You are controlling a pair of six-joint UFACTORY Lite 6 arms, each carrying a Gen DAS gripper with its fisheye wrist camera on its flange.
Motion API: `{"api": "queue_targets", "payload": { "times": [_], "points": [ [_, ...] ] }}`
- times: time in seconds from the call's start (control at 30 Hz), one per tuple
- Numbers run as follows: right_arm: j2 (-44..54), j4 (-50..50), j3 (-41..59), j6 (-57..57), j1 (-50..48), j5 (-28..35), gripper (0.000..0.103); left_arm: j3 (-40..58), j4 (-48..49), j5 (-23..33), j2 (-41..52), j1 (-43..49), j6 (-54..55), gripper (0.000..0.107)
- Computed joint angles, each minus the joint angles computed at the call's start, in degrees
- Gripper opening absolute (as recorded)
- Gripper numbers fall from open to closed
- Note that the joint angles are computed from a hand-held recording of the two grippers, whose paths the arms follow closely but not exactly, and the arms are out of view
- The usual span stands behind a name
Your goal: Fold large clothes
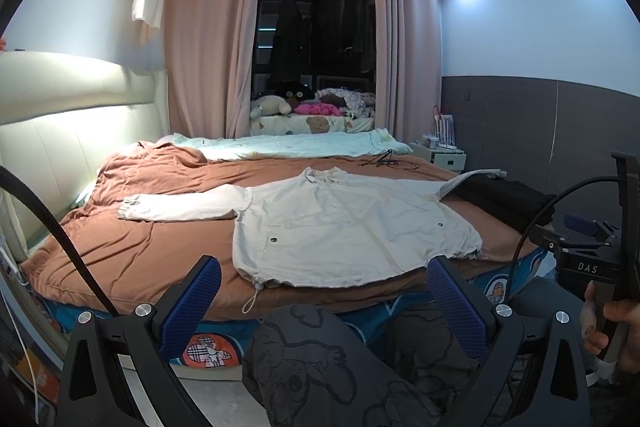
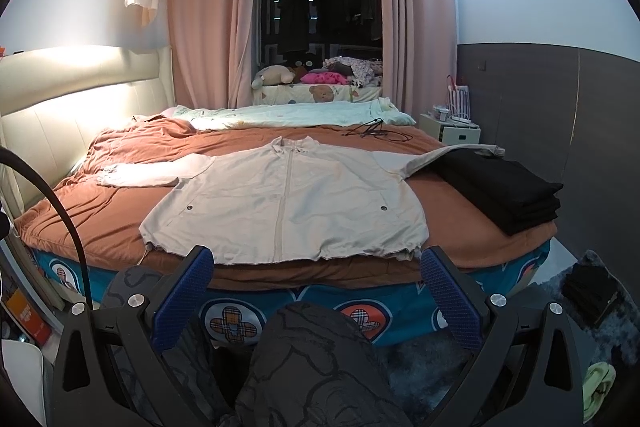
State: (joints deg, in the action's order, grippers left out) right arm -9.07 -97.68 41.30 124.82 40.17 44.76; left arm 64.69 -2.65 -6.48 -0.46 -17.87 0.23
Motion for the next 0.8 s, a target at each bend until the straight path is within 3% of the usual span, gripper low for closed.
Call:
{"api": "queue_targets", "payload": {
  "times": [0.8],
  "points": [
    [-3.17, -0.62, -3.38, 1.67, 0.76, 1.48, 0.103, -0.64, 2.83, -0.34, -0.96, 0.42, -1.98, 0.103]
  ]
}}
